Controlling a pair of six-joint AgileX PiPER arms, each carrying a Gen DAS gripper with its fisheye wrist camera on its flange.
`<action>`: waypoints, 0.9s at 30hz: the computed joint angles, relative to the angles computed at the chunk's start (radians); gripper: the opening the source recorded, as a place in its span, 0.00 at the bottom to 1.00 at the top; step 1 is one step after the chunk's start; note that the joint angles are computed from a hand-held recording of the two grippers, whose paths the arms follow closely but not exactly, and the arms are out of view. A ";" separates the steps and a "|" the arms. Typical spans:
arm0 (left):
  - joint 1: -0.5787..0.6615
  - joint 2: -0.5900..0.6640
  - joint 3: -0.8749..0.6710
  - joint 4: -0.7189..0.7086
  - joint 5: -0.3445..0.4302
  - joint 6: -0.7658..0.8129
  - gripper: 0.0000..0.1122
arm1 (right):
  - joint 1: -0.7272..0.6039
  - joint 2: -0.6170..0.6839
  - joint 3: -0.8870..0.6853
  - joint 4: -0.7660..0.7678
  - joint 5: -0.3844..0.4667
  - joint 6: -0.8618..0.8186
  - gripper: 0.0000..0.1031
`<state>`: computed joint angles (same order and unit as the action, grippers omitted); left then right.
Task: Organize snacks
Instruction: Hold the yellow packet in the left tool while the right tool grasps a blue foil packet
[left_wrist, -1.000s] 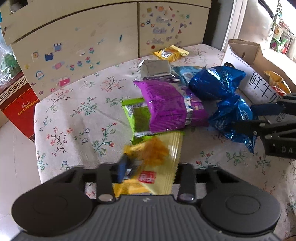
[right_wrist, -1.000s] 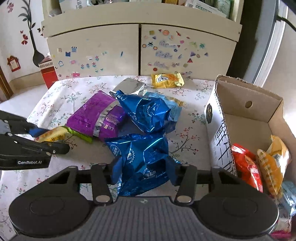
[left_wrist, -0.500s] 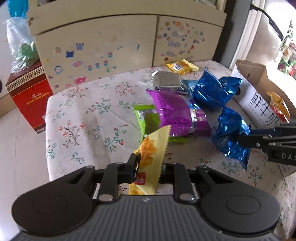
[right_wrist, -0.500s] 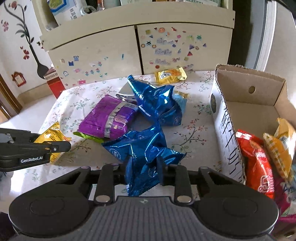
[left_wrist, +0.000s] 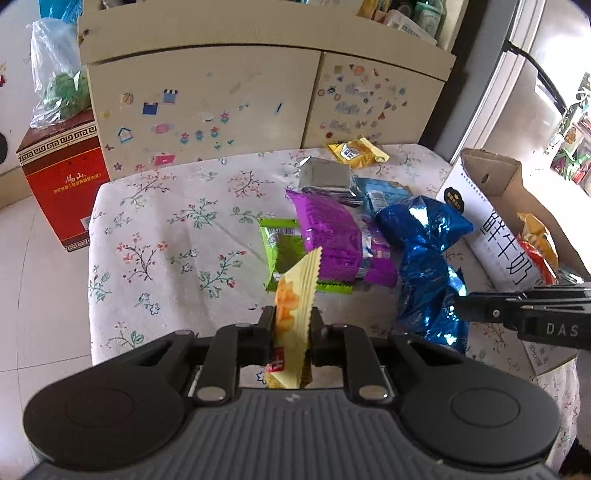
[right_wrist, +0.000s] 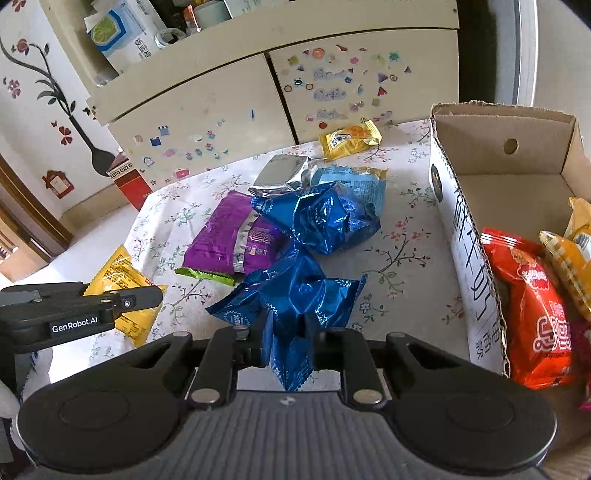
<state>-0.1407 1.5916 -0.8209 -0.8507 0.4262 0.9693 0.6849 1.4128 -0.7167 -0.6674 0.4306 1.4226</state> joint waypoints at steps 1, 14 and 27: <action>-0.001 0.000 -0.001 0.000 -0.001 -0.004 0.14 | 0.010 0.005 -0.005 -0.017 0.012 0.008 0.22; -0.014 0.012 -0.018 0.060 0.008 -0.093 0.14 | 0.034 0.079 -0.058 -0.139 0.046 -0.189 0.79; -0.043 0.023 -0.032 0.140 -0.002 -0.174 0.14 | 0.064 0.183 -0.079 -0.348 0.053 -0.103 0.57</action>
<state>-0.1833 1.6147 -0.8526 -0.7103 0.4239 0.7953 0.7493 1.5956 -0.7955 -1.0153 0.4835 1.3196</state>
